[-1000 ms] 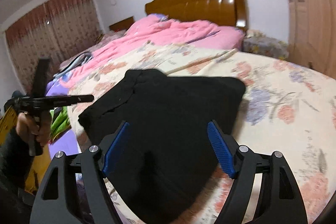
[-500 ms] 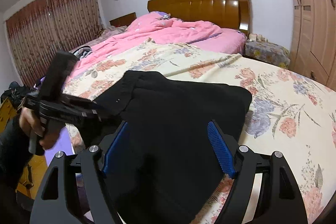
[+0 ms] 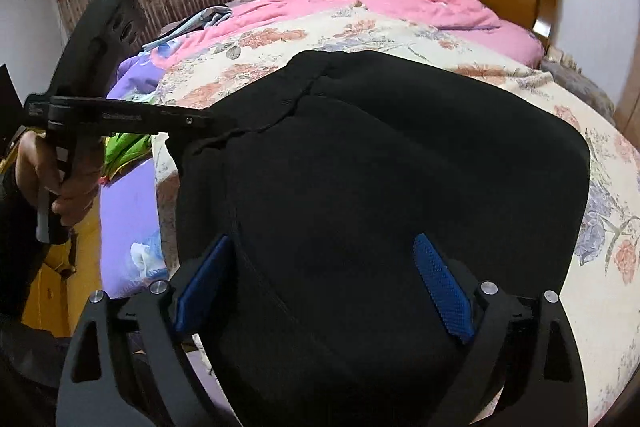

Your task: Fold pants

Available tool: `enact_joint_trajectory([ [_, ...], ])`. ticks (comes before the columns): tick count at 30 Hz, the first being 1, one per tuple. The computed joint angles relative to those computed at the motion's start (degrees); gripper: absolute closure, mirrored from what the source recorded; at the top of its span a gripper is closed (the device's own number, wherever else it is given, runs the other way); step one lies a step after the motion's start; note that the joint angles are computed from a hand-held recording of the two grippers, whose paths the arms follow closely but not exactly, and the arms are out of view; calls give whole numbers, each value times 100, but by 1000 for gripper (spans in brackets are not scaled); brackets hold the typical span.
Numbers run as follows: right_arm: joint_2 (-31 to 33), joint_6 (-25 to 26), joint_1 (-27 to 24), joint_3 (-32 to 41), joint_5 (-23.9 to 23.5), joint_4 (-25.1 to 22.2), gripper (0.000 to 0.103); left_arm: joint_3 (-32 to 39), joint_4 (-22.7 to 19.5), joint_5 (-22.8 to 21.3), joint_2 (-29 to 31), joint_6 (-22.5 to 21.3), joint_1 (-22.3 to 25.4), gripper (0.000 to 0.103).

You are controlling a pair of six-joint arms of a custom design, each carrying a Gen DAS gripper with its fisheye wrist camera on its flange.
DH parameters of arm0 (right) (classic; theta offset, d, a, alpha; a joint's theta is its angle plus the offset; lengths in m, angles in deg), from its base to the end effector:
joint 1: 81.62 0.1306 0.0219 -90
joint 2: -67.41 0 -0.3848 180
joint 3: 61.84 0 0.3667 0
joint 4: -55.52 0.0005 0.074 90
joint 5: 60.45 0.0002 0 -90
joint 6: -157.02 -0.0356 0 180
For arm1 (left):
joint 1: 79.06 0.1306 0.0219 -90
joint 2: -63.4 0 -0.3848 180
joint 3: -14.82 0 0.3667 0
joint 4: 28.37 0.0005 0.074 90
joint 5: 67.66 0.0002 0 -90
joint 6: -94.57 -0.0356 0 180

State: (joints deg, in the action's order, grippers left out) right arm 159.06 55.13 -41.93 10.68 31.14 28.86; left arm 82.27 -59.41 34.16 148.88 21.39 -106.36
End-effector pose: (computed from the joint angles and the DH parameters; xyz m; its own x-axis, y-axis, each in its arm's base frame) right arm 0.3516 0.2899 0.3164 -0.6682 -0.2869 -0.6864 -0.4965 0.8591 0.1242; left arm 0.3620 -0.1956 0.3183 -0.8070 0.0978 -0.5823 0.3496 0.8739 -0.3377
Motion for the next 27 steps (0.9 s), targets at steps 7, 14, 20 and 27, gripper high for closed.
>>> enact_joint_trajectory([
  [7, -15, 13, 45, -41, 34, 78, 10, -73, 66, 410, -321, 367, 450, 18],
  [14, -20, 33, 27, -55, 30, 109, 9, -157, 500, 2167, -101, 1107, 1051, 18],
  [20, -22, 37, 14, -66, -12, 143, 8, -166, 571, 1985, -234, 1111, 741, 13],
  [27, -30, 27, 25, -92, -8, 195, 8, -124, 485, 2123, 229, 1067, 490, 13],
])
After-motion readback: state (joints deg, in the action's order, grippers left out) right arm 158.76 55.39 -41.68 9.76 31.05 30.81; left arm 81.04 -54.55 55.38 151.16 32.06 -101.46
